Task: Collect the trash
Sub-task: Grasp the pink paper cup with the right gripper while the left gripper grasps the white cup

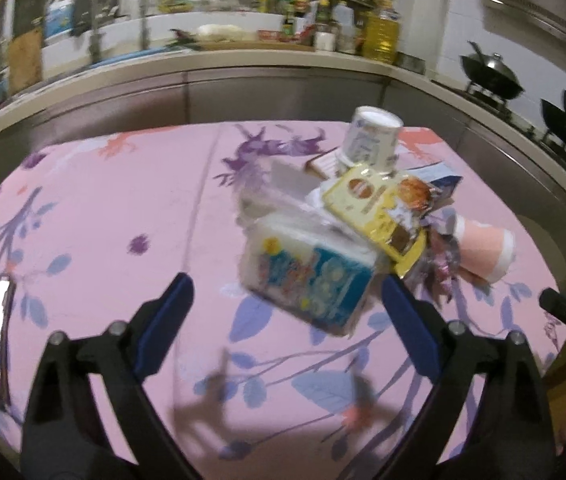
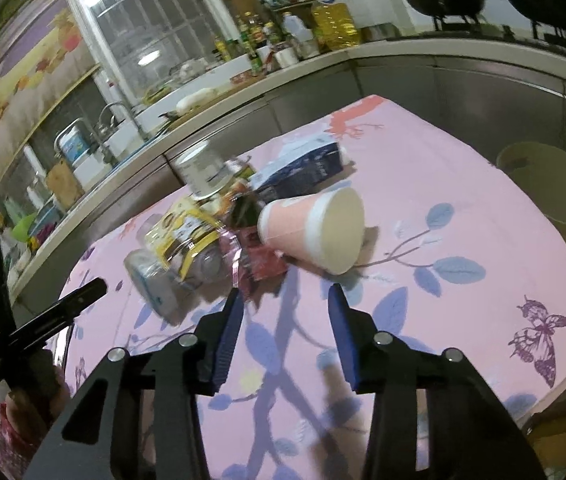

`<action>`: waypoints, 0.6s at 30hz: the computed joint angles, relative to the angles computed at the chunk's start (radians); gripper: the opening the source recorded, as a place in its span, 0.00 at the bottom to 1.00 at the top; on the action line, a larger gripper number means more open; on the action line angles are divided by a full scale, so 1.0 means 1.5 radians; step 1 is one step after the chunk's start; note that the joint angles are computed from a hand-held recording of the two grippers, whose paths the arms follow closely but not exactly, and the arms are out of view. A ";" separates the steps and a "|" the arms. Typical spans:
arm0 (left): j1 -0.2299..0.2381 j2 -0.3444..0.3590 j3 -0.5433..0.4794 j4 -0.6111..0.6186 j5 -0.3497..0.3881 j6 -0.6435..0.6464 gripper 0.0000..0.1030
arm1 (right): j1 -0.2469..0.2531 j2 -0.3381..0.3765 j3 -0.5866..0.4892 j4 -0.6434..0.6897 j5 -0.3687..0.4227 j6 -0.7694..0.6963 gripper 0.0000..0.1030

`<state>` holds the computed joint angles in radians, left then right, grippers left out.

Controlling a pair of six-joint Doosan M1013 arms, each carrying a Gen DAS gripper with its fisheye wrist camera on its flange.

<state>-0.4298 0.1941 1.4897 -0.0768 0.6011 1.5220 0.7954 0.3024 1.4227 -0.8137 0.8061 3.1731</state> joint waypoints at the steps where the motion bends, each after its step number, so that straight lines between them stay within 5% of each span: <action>1: 0.003 0.005 -0.009 -0.033 0.006 0.036 0.89 | -0.005 -0.004 0.006 0.001 -0.007 0.011 0.40; 8: 0.011 0.061 -0.102 -0.146 0.082 0.143 0.89 | -0.031 -0.022 0.032 0.008 -0.050 0.043 0.40; 18: -0.031 0.158 -0.267 -0.012 0.123 0.151 0.91 | -0.068 -0.019 0.038 0.053 -0.109 0.017 0.40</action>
<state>-0.4758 0.4304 1.0892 -0.0942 0.7849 1.7488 0.6929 0.2738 1.4798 -0.7348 0.6426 3.1984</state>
